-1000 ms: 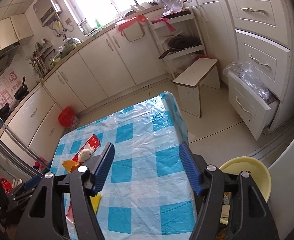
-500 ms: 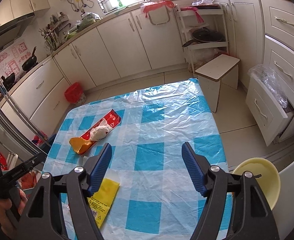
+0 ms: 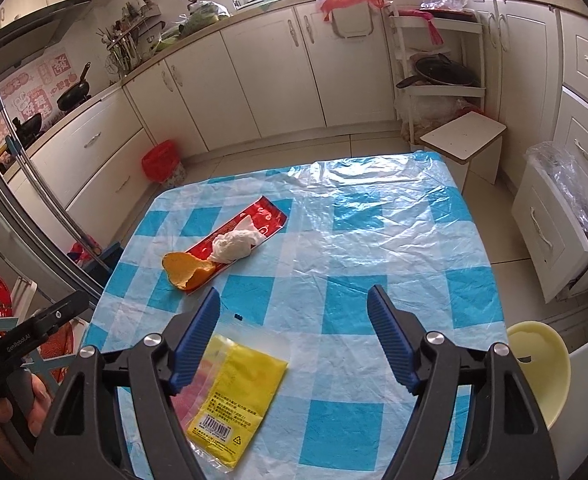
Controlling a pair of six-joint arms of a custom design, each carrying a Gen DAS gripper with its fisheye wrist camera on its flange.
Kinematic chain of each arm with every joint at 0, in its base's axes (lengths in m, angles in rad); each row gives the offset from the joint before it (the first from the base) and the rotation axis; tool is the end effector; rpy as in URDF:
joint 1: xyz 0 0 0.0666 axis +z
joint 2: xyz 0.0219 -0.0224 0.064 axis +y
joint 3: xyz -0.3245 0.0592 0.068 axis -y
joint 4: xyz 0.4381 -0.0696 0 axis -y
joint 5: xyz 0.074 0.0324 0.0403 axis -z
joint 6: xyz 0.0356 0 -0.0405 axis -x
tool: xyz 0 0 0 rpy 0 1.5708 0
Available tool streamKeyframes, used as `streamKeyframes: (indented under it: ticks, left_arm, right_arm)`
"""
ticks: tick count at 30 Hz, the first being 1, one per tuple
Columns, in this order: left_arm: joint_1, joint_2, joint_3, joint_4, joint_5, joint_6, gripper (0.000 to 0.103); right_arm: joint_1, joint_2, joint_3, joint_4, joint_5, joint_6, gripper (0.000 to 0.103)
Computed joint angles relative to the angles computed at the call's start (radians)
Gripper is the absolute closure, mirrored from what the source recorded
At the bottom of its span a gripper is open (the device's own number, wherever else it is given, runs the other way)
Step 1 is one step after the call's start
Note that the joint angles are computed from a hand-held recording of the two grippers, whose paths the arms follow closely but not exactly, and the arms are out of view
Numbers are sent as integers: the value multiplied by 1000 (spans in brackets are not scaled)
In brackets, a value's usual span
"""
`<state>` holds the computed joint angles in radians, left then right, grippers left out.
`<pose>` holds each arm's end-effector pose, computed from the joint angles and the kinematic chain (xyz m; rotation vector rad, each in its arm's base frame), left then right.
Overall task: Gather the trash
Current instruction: 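Move both open tools back over the table toward the red wrapper and bag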
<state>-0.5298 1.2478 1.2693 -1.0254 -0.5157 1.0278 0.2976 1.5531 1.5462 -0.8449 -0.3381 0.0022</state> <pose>0.4208 -0.2265 0.3807 -0.7663 2.2693 -0.0404 0.5635 0.1848 0.3721 -0.5161 2.3750 0.5436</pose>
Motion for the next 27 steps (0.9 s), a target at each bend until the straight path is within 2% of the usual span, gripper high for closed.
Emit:
streamKeyframes:
  ticks: [7,13,27]
  left_arm:
    - [8,-40,-34,12,6,13,21]
    - [12,-51,-45,16,13,0,20]
    - [28,-31,-45,14,50,-6,18]
  right_arm:
    - [32,28,15,-10,19,9,27]
    - [63,52,25,-27,35,62,22]
    - [105,94,40,-111,50,168,22]
